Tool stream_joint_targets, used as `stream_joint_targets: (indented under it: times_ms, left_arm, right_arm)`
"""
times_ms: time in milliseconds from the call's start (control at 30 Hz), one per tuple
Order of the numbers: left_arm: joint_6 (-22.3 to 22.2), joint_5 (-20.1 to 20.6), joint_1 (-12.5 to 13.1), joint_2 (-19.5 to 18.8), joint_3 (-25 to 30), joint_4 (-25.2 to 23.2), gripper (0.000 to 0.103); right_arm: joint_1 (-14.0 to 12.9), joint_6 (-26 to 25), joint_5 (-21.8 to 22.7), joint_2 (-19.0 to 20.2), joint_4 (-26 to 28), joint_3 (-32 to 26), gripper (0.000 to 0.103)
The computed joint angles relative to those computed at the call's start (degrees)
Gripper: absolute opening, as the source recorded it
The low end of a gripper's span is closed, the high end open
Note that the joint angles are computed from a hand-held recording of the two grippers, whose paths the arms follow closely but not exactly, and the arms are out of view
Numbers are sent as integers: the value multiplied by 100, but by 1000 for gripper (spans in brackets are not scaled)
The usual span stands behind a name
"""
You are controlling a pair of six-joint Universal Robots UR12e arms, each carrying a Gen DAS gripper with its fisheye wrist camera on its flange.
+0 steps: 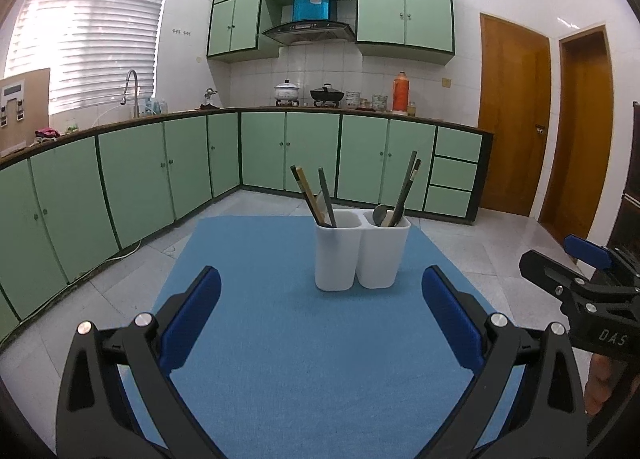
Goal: Organize utensils
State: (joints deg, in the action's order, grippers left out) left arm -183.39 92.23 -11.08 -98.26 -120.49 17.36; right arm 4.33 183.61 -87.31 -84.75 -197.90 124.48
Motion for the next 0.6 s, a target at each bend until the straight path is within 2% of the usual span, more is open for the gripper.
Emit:
stream_joint_targets:
  times_ms: [333,600]
  left_arm:
    - [-102,2,23,80,126,-571,98]
    - [-39,-44,15,36,165,-582,98]
  right_arm:
    - [17,-123,-78,-29,410,-99,97]
    - [-5,-113,-18,-2,419,-159,97]
